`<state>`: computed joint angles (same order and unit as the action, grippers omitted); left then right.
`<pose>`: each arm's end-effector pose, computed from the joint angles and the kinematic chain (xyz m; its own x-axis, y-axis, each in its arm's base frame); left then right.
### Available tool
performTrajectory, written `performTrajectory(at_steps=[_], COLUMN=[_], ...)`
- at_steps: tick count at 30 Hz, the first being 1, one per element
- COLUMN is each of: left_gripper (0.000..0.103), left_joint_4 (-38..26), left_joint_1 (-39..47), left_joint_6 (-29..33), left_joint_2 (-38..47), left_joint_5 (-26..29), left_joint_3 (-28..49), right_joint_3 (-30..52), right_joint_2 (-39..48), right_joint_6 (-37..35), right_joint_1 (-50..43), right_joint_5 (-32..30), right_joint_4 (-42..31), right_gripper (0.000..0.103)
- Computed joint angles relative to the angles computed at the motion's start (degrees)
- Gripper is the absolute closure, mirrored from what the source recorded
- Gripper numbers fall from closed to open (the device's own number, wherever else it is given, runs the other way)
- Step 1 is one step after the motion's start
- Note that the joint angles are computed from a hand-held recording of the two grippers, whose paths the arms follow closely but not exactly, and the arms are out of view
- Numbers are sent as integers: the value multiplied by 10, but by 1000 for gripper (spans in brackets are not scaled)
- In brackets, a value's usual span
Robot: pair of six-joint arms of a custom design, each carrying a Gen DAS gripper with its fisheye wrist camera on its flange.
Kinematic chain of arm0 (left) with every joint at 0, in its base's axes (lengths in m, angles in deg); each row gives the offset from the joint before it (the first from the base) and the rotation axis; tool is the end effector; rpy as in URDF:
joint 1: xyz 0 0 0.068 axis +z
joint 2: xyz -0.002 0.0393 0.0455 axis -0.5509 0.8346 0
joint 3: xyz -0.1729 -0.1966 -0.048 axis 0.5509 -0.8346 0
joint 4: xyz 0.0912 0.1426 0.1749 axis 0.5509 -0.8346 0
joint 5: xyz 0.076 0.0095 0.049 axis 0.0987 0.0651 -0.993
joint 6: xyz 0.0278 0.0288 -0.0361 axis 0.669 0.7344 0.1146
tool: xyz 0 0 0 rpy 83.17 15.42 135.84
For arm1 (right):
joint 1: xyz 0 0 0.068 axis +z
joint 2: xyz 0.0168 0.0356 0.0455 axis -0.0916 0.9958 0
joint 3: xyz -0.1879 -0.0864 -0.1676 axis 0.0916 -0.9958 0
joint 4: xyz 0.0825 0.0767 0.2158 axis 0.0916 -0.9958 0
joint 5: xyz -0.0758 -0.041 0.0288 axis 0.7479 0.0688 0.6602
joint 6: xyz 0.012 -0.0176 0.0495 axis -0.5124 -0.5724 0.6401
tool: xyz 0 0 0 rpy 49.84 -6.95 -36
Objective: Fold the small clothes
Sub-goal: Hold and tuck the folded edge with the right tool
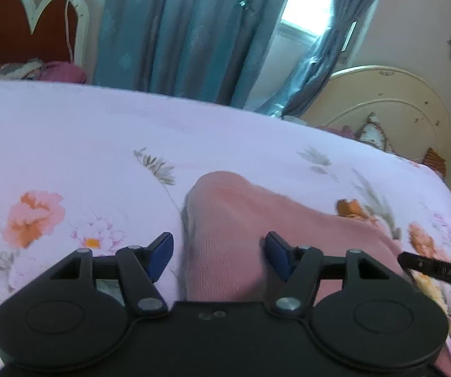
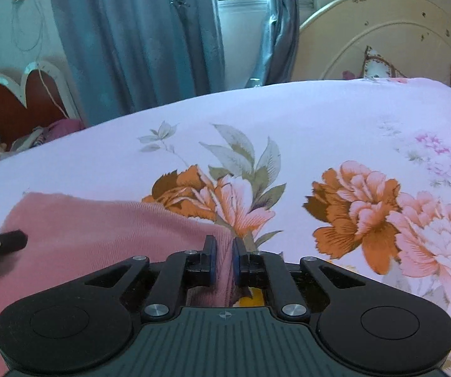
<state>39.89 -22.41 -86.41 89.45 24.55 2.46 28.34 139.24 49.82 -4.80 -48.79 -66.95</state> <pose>0.2324 0.0386 0.1499 -0.6154 -0.2985 -0.7295 -0.1652 0.9538 -0.2509 0.3023 0.0130 0.1292 -0.7244 -0.0118 -0.6892 -0.2162 0.9533 0.2110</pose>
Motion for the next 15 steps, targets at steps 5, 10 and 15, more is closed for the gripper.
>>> performTrajectory(at_steps=[5,10,15], left_gripper=[41,41,40], left_joint_4=[-72,-143,-188], left_joint_1=[11,-7,-44], left_joint_6=[36,34,10], left_joint_2=[-130,-223,-273], left_joint_5=[17,8,-27], left_joint_3=[-47,-84,-108], right_joint_3=[-44,-102,-155], right_joint_2=[-114,-202,-260], right_joint_6=[-30,-75,-98], right_joint_1=[-44,-42,-44], right_joint_5=[-82,-91,-79], right_joint_4=[-71,-120,-139], right_gripper=[95,95,95])
